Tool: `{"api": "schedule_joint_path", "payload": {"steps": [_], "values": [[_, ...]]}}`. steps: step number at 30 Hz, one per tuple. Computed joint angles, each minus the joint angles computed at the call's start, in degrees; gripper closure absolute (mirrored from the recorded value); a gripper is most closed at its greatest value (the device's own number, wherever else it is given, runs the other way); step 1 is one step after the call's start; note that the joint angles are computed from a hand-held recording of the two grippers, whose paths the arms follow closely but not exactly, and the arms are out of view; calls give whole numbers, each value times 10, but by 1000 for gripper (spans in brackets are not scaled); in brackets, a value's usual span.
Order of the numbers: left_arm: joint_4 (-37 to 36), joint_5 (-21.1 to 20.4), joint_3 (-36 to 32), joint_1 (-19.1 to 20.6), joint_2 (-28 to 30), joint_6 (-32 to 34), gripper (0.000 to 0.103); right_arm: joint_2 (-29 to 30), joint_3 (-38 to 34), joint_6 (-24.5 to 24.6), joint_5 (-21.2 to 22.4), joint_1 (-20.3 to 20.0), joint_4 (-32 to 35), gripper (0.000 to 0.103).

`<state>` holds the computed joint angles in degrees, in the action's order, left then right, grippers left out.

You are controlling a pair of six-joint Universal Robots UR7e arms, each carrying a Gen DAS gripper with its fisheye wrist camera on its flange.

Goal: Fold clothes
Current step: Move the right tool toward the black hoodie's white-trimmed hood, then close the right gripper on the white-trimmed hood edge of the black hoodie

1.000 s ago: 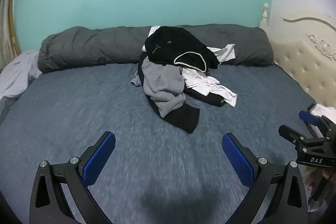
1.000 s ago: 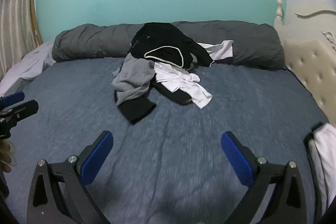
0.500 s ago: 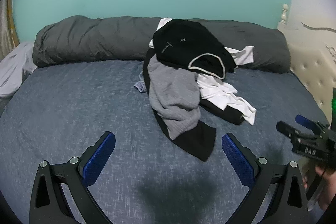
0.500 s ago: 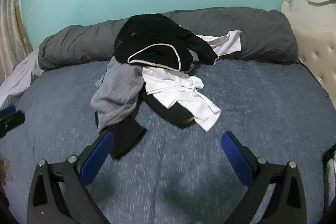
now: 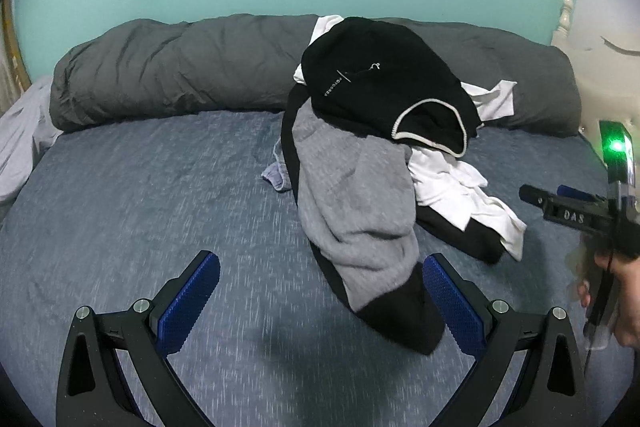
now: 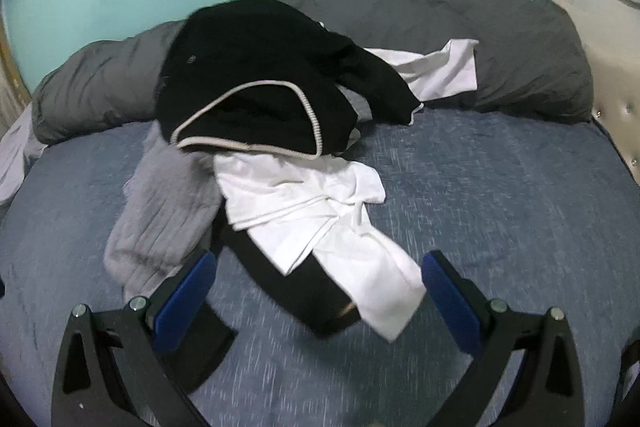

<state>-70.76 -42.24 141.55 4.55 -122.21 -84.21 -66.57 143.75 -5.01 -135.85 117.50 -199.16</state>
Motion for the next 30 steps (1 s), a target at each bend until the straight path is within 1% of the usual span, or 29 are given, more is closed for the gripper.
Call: {"api": "schedule_joint_path", "payload": {"steps": [2, 4, 6, 7, 10, 11, 12, 14, 16, 17, 19, 24, 26, 30], "values": [[-37, 13, 5, 26, 7, 28, 0, 12, -16, -11, 6, -17, -9, 2], [-82, 25, 12, 55, 14, 61, 0, 24, -34, -16, 11, -34, -11, 7], [-120, 30, 17, 82, 22, 90, 0, 35, -49, -19, 21, -51, -11, 9], [-136, 32, 20, 92, 23, 101, 0, 42, -57, -20, 24, -57, -8, 13], [-178, 38, 28, 121, 28, 138, 0, 59, -80, -19, 24, -71, 3, 19], [-184, 40, 30, 124, 30, 144, 0, 64, -87, -20, 26, -77, 3, 22], [-192, 43, 32, 129, 29, 154, 0, 69, -94, -20, 29, -82, 2, 26], [-203, 47, 37, 137, 26, 168, 0, 80, -107, -18, 36, -91, -1, 28], [-216, 48, 43, 145, 17, 177, 0, 90, -117, -15, 43, -97, -3, 33], [-216, 49, 43, 147, 13, 176, 0, 95, -123, -14, 48, -101, -1, 34], [-211, 50, 45, 149, 3, 174, 0, 107, -136, -16, 50, -104, 0, 41], [-194, 51, 51, 151, -23, 175, 0, 136, -162, -35, 54, -106, -21, 41], [-191, 51, 53, 152, -30, 178, 0, 142, -173, -31, 52, -109, -17, 42], [-184, 52, 54, 154, -41, 178, 0, 146, -188, -28, 66, -120, -13, 41]]}}
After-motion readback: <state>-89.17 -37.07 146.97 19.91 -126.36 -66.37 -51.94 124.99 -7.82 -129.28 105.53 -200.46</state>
